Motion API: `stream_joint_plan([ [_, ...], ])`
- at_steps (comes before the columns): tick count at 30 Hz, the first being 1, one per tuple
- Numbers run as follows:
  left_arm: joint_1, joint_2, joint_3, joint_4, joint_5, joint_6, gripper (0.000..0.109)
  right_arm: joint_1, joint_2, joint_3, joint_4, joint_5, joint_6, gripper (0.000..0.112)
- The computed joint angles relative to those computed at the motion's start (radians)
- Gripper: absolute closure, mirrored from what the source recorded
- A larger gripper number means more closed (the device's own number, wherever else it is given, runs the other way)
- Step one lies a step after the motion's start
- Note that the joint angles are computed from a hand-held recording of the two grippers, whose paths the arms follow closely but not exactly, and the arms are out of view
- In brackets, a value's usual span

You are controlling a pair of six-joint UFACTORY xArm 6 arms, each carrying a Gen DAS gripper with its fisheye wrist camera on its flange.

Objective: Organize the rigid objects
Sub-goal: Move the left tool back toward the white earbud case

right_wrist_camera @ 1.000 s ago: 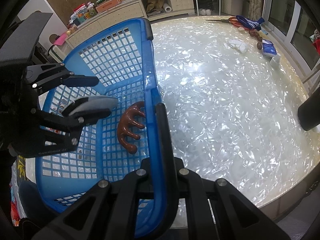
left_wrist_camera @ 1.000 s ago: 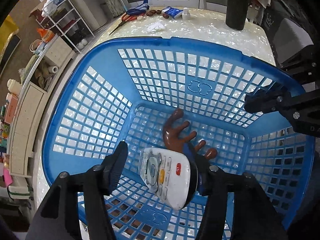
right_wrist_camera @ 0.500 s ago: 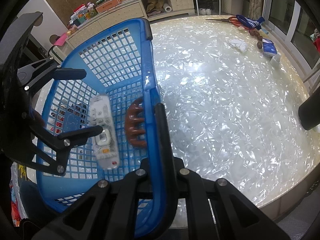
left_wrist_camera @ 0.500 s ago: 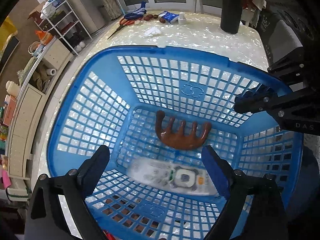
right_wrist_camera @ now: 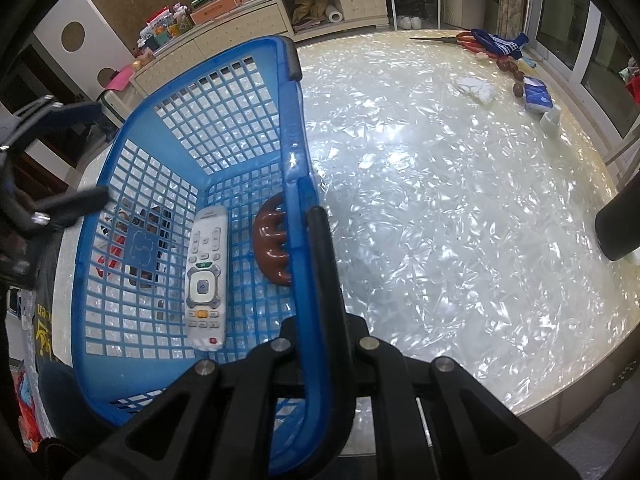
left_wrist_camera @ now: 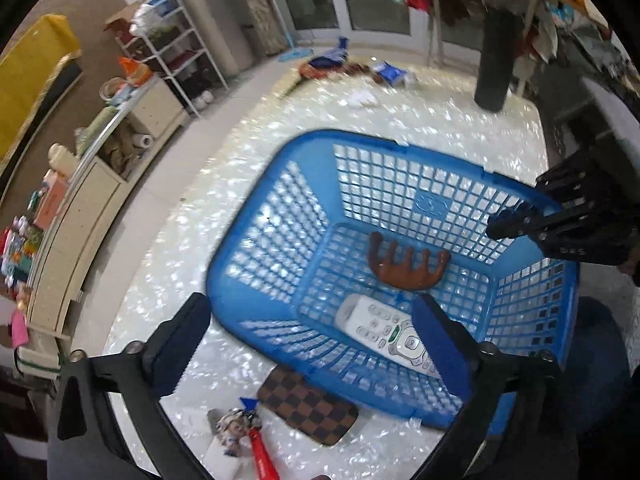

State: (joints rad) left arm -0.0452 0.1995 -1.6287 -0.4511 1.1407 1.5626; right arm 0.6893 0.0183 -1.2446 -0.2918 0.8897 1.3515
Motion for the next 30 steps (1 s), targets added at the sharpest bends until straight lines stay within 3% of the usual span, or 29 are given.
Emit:
stream_joint_plan([
  [9, 0.107, 0.073, -0.18, 0.054, 0.077, -0.049, 0.006, 0.002, 0.001, -0.008, -0.004, 0.014, 0.001, 0.108],
  [18, 0.219, 0.232, -0.393, 0.096, 0.179, -0.118, 0.006, 0.001, 0.006, -0.02, 0.003, 0.028, -0.007, 0.108],
  [30, 0.268, 0.409, -0.488, 0.194, 0.122, -0.268, 0.006, 0.007, 0.018, -0.041, 0.009, 0.055, -0.008, 0.108],
])
